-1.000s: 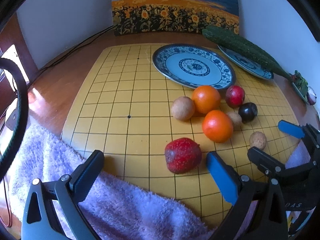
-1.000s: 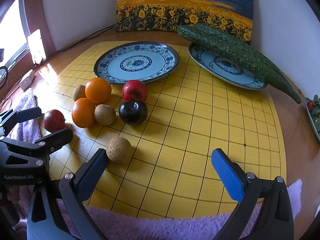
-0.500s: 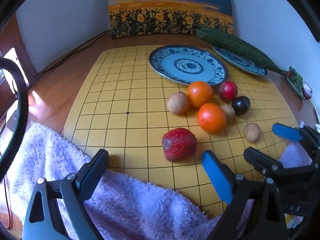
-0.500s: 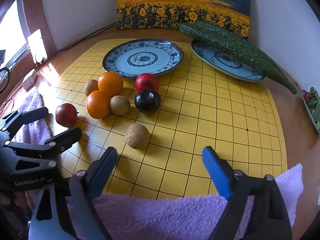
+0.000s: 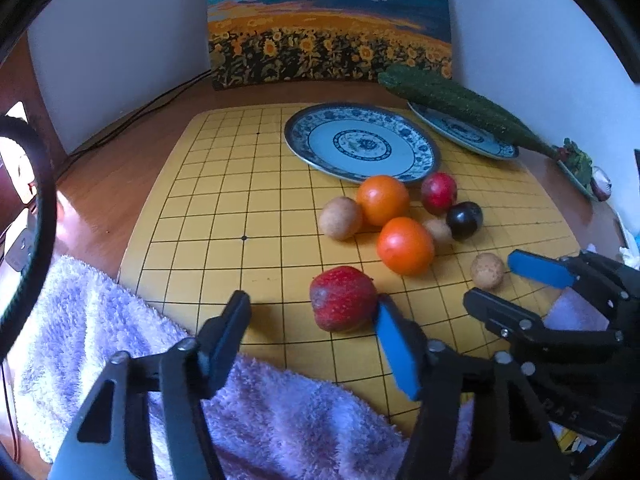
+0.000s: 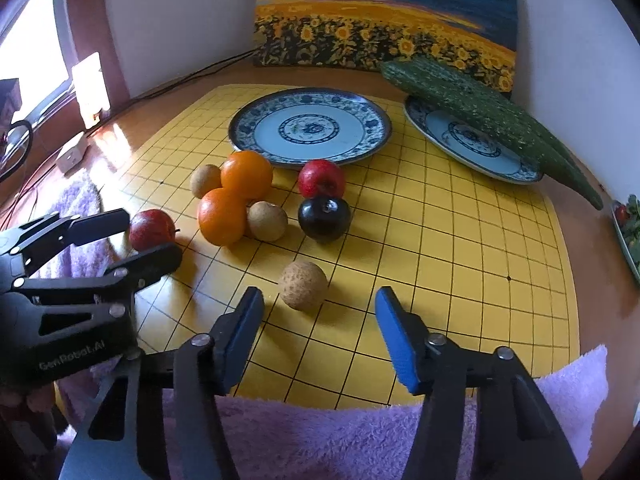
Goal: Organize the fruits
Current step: 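Grasp the strawberry with the left tool while the right tool grasps a small brown fruit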
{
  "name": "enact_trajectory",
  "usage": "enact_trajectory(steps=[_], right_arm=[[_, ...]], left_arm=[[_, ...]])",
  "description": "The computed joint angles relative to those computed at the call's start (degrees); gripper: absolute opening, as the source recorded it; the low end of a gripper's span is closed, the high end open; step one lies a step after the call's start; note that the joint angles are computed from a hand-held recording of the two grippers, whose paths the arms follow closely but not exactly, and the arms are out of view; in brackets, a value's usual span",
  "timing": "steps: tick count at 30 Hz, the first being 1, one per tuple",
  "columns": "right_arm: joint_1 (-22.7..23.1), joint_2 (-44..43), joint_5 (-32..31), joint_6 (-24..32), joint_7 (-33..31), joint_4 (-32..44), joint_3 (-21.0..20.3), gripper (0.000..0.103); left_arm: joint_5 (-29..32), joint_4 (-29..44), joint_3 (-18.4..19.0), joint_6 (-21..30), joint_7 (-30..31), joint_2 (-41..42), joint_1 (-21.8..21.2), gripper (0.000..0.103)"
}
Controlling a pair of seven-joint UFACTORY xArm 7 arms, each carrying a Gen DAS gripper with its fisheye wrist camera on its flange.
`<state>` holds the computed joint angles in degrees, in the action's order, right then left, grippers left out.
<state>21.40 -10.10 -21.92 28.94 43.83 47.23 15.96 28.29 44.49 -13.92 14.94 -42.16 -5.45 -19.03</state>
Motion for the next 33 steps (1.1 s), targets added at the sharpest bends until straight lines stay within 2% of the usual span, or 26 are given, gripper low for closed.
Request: enact_trajectory(steps=[5, 9, 18, 23, 26, 29, 33], right_arm=[[1.4, 0.7, 6.6, 2.0, -8.7, 1.6, -1.9, 0.043], [1.8, 1.7, 9.9, 5.4, -12.8, 3.9, -2.2, 0.039], [2.3, 3.6, 12.6, 9.9, -15.4, 7.5, -2.2, 0.026], [2.2, 2.4, 12.5, 6.9, -13.3, 5.3, -2.2, 0.026], [2.6, 0.7, 17.7, 5.7, -15.5, 3.6, -3.2, 0.025], [1.9, -1.7, 18.9, 4.7, -16.0, 1.7, -3.5, 0.025], [1.5, -5.5, 20.5, 4.9, -17.3, -0.2, -3.8, 0.025]], left_arm=[[-4.7, 0.3, 0.4, -0.6, 3.8, 0.4, -1.1, 0.043], [-6.2, 0.9, 0.3, -0.2, 3.8, 0.7, -1.6, 0.035], [-15.1, 0.1, 1.4, -1.6, 10.4, 0.4, -3.0, 0.034], [-19.2, -0.9, 1.4, -2.2, 14.0, -0.3, -3.7, 0.034], [-22.7, -1.2, 1.7, -2.0, 16.8, -0.8, -4.5, 0.034], [-25.9, -1.6, 1.8, -1.7, 19.1, -1.5, -5.2, 0.034], [-24.1, -1.8, 0.6, -1.2, 17.8, -2.7, -4.5, 0.034]])
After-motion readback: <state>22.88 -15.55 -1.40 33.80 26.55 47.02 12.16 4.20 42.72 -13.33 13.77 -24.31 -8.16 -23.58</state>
